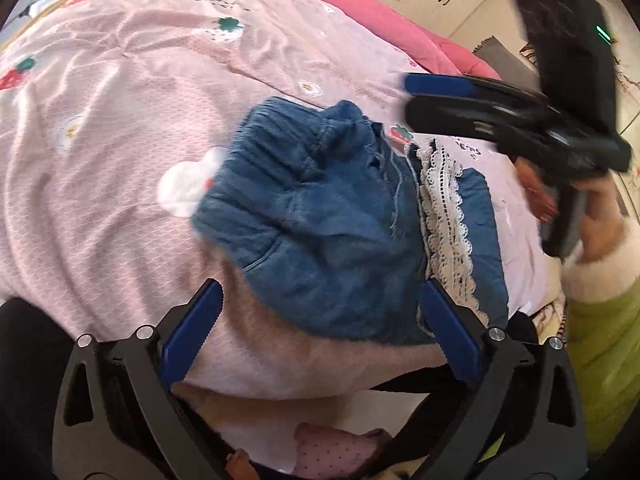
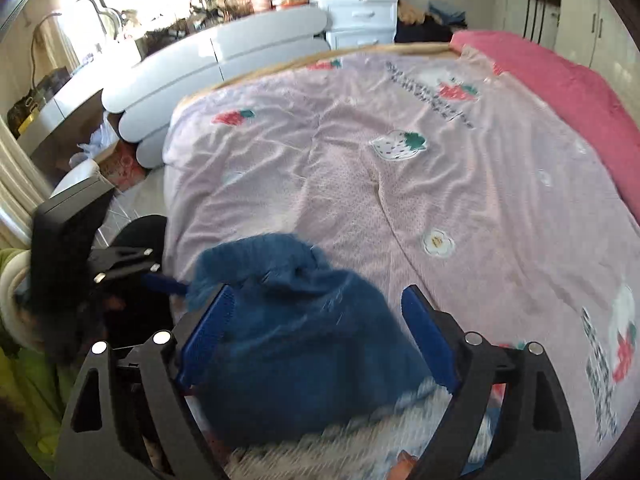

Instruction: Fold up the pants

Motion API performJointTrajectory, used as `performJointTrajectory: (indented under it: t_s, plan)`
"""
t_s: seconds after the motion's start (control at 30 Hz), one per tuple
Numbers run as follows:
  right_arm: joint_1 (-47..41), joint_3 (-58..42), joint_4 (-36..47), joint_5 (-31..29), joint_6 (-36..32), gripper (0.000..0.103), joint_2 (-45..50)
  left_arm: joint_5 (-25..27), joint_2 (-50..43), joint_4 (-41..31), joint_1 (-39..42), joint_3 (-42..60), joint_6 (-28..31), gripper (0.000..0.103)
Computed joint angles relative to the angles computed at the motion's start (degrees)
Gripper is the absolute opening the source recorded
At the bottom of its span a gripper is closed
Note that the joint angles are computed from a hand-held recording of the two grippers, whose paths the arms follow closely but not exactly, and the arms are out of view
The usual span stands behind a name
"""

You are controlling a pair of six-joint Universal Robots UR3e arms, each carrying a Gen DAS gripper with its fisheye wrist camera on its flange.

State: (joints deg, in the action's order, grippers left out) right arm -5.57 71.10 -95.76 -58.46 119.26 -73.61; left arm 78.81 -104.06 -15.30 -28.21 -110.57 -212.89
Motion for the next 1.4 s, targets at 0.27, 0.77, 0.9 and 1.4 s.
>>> performJointTrajectory:
  t_s: [0.27,0.77,0.9,1.4]
  plan:
    - [4.1,-10.3,7.5,-3.0,0.0,0.085,9.7,-3.8,-6.1,2.1,1.1,3.0,-0.9,0.092]
    - [2.7,-10.7,12.1,-0.9,-1.8,0.027,9.7,-6.5,-5.7,7.7,2.6,0.5,-1.0,0.071]
    - [-2.6,-8.8,18.2,4.1,-7.8,0.026,5.3,-7.3,-5.5,11.0,3.6,-1.0,-1.2,0.071]
    - [-15.2,-8.9,29.9,10.3,-17.8,0.026,-0.3,-0.7,-7.4,6.1,-3.3,11.6,3.8,0.032]
